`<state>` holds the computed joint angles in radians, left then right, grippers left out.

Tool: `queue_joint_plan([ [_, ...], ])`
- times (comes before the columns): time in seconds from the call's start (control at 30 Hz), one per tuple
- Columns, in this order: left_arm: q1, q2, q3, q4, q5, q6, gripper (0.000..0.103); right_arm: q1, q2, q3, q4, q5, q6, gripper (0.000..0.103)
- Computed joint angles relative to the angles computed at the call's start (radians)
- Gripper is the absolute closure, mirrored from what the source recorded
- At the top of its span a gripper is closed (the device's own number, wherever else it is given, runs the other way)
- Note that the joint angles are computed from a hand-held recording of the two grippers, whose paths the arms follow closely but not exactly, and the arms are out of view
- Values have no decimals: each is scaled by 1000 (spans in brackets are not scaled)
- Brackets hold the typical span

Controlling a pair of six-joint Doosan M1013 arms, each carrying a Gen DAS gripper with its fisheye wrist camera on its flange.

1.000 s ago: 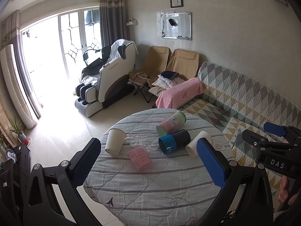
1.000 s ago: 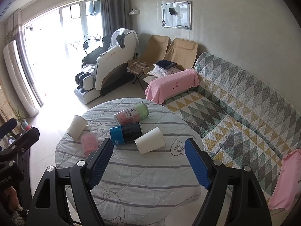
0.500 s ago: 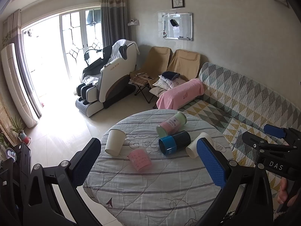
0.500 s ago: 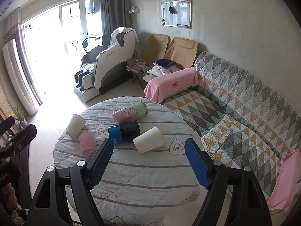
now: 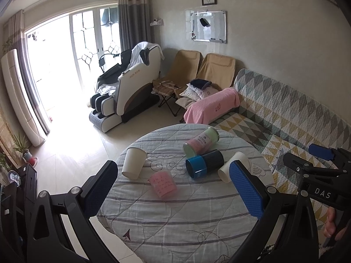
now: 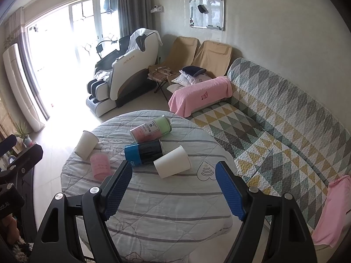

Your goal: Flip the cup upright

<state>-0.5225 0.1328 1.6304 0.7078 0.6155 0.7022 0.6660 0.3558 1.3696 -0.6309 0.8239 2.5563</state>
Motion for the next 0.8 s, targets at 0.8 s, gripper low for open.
queue_joint_plan([
  [0.8,44,112,-113,-282,121,239,0,-67,90,-128,271,97,-228,24],
])
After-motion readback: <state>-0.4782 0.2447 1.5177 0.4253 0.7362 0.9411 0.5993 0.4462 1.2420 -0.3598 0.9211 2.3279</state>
